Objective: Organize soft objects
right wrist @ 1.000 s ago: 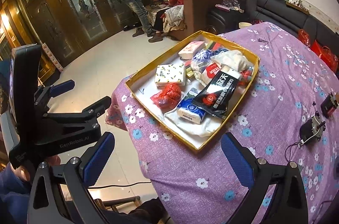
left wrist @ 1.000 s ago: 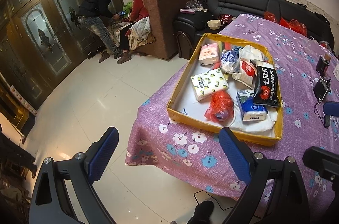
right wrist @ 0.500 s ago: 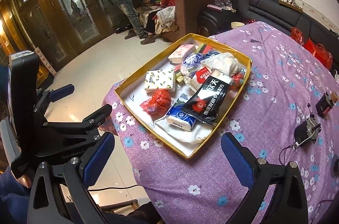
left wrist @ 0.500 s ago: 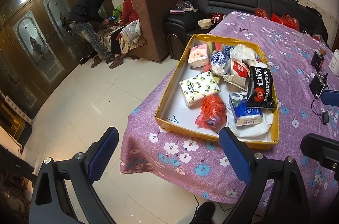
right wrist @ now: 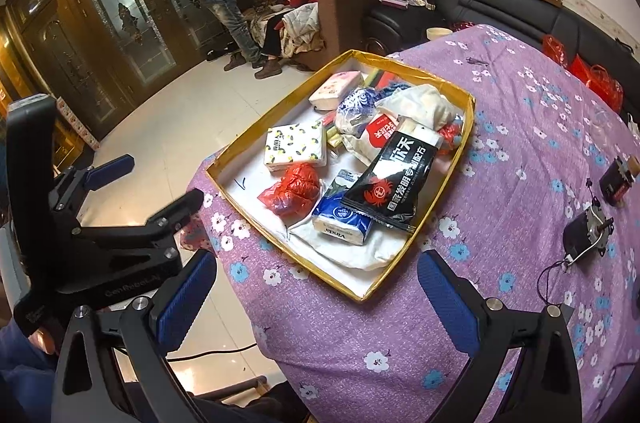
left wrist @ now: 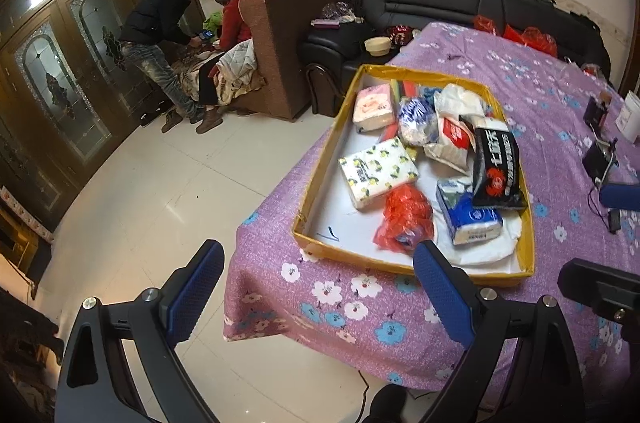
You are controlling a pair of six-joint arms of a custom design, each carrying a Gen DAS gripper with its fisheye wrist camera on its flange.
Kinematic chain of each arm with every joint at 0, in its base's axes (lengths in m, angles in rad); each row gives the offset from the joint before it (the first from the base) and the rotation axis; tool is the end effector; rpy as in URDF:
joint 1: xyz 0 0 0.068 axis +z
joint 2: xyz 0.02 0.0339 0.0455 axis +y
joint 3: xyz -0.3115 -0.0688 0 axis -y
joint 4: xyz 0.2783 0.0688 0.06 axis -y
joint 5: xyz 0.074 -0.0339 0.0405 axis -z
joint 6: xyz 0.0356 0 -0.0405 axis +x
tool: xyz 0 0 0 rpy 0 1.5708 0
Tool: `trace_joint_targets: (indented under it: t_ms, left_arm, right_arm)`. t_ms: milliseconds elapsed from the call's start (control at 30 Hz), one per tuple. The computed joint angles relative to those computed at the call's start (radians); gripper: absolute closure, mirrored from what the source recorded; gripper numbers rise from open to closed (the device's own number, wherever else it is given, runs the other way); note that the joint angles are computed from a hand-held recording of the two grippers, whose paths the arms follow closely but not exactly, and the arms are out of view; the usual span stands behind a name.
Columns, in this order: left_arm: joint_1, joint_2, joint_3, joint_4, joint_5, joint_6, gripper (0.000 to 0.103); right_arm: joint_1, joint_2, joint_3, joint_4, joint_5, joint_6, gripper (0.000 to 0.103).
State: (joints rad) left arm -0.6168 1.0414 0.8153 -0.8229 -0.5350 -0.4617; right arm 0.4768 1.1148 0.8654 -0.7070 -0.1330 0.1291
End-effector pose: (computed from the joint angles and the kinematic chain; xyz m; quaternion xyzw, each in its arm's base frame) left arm 0.1732 -0.1006 0.2877 0.0042 0.9343 0.0914 0.3446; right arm 0.2025 0.1099 0.2933 -0.1843 0.9333 0.1505 0.2691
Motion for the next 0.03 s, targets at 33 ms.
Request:
trace_joint_targets:
  t_ms: [33]
  left_arm:
    - [0.011,0.001,0.0,0.005,0.007,0.008,0.008]
  right_arm:
    - [0.001,0.004,0.0,0.001,0.003,0.005,0.001]
